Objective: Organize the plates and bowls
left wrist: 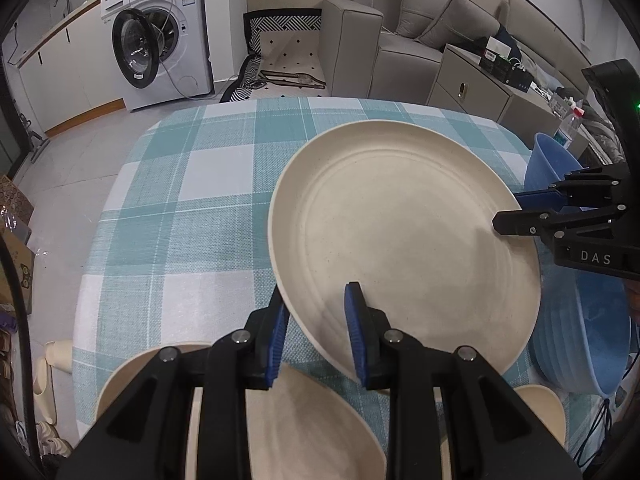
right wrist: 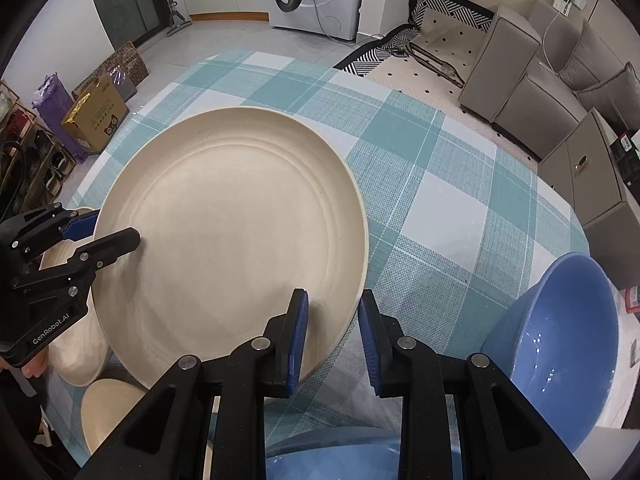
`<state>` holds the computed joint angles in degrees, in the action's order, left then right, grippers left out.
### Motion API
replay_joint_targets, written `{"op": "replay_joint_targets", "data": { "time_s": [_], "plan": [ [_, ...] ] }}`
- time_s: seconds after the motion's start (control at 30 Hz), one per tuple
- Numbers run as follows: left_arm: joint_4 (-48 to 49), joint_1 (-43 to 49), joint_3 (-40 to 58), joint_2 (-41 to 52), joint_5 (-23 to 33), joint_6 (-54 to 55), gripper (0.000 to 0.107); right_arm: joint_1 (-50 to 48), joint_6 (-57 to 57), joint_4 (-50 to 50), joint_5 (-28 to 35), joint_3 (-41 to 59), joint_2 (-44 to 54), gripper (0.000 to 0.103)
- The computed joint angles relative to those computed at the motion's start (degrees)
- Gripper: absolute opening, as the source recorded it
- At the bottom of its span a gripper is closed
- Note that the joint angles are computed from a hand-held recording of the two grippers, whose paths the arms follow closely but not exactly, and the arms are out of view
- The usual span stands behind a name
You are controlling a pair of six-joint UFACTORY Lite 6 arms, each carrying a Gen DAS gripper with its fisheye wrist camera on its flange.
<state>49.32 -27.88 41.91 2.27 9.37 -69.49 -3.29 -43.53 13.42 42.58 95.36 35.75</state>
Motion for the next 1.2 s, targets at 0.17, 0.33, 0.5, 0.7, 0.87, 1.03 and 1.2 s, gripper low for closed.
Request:
{"op": "replay_joint_targets", "data": {
  "time_s": [0.17,0.33,0.5,0.7,0.87,1.03,1.2],
  "plan": [
    [3.1,-0.9,-3.2,-5.5,1.9,-4.0,0.026,0.4,-1.0,1.5,-0.9,-4.4,-4.9,0.026],
    [4.1,-1.6,-6.7,-11.9,3.6,-6.2,0.026,0.9,-2.2,3.1,-2.0,-10.1,-11.7,0.026],
    [5.5,-4.1,-10.6,-19.1,6.6,-9.1,0.026,0.7,-4.3,5.3,-2.3,-15.9,-19.0,0.026],
    [4.7,-7.7,-15.0,-27.8,11.0,-10.0,0.026,0.1,-6.3,7.3,-2.3,-23.6,-28.8,0.026],
    [5.0,-13.0,-17.2,-33.5,16.8,-12.2,0.026,-0.6,-7.6,8.2,-2.3,-29.8,-36.1,0.026],
    [5.9,-20.4,-18.9,-38.9,23.8,-15.9,0.026,-2.1,-9.0,8.8,-1.1,-35.6,-44.3,0.026],
    [7.9,-29.2,-20.3,-42.8,31.6,-21.5,0.026,-4.2,-10.8,10.3,0.4,-40.2,-51.8,0.026]
  ]
}}
